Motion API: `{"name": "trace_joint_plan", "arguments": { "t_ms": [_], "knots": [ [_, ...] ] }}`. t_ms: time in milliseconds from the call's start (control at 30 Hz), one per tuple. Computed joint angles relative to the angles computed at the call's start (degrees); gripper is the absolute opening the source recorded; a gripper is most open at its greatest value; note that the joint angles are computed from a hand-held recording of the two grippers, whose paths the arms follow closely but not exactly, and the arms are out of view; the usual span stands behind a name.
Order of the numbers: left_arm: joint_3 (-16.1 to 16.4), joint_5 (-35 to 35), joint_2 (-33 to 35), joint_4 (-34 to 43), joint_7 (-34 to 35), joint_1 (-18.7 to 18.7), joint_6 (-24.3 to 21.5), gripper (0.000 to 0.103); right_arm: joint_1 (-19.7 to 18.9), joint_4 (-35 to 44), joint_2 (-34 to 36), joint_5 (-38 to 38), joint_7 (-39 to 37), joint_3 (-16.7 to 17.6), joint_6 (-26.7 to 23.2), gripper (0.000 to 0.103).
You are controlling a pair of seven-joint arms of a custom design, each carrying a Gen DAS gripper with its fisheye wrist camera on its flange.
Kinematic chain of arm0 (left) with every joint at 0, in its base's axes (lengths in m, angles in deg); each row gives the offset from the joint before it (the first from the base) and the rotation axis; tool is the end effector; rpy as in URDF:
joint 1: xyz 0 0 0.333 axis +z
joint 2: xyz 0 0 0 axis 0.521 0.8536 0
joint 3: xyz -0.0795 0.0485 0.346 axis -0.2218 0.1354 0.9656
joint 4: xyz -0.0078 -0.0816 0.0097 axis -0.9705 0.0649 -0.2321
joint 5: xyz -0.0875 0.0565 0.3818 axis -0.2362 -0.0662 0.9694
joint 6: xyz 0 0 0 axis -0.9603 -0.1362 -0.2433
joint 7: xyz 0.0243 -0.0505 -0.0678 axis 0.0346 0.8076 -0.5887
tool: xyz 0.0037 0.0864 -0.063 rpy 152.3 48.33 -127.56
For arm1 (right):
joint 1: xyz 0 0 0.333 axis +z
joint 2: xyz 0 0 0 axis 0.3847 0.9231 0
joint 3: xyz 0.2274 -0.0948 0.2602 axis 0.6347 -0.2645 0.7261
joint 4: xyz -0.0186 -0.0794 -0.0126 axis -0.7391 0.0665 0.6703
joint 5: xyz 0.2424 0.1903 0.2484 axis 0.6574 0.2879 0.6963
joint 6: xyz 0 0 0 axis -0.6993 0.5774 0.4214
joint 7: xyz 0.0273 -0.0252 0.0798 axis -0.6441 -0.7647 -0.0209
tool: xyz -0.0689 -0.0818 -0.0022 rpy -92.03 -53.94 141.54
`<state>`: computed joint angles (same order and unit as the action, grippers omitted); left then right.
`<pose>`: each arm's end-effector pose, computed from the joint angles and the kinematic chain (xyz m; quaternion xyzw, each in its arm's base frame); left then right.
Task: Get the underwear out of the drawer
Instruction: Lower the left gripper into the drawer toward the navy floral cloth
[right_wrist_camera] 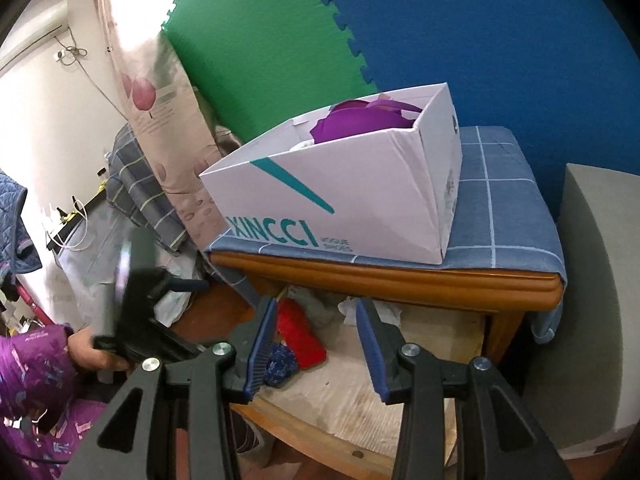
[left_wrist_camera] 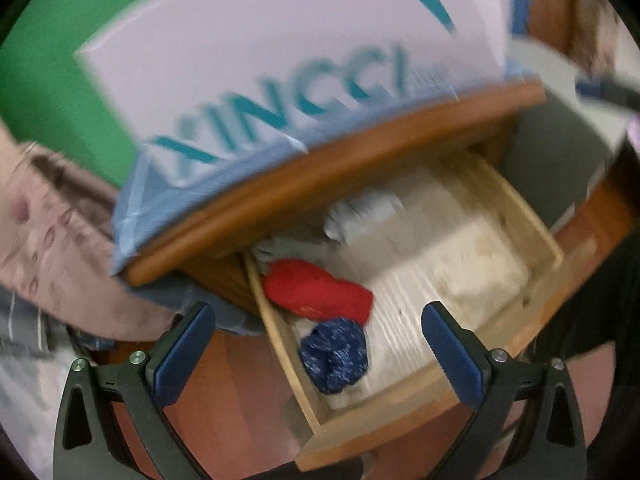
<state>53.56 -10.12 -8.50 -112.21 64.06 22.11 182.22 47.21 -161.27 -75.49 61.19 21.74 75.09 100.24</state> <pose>0.4307 -0.1639 0.6577 -0.4524 0.8501 -0.1648 0.2134 0.3866 0.1446 0.7155 -0.6859 0.5523 -0.0880 0.4655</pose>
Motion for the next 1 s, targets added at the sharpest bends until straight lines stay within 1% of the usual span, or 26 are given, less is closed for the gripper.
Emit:
{"name": "trace_joint_plan", "arguments": {
  "t_ms": [133, 233, 433, 533, 700, 833, 1000],
  "knots": [
    [-2.6, 4.1, 5.0, 2.5, -1.0, 0.1, -5.4, 0.102, 0.5, -0.2, -0.4, 1.1, -0.5, -0.6, -0.1, 0.042],
    [-2.8, 4.9, 8.4, 4.4, -1.3, -0.5, -8.8, 0.101, 0.4, -0.2, -0.4, 1.9, -0.3, -1.0, -0.6, 0.042],
    [-3.0, 7.6, 13.3, 6.0, -0.6, -1.3, -12.8, 0.101, 0.5, 0.1, -0.3, 2.7, -1.1, -1.2, -1.3, 0.042],
    [-3.1, 9.3, 15.0, 6.7, -1.0, -1.4, -14.9, 0.097, 0.4, 0.4, -0.1, 2.9, -1.6, -1.1, -1.8, 0.042],
    [-2.9, 11.0, 16.8, 7.0, -0.7, -1.7, -16.0, 0.097, 0.3, 0.4, -0.1, 3.7, -2.0, -1.2, -2.1, 0.042],
    [-2.9, 12.7, 19.1, 8.1, -0.7, -1.9, -19.6, 0.097, 0.0, 0.5, -0.1, 3.9, -1.9, -1.1, -2.5, 0.042],
    [-2.9, 13.0, 20.4, 8.4, 0.3, -2.4, -22.0, 0.097, 0.1, 0.5, 0.0, 4.9, -2.2, -1.5, -2.7, 0.042]
  ]
}}
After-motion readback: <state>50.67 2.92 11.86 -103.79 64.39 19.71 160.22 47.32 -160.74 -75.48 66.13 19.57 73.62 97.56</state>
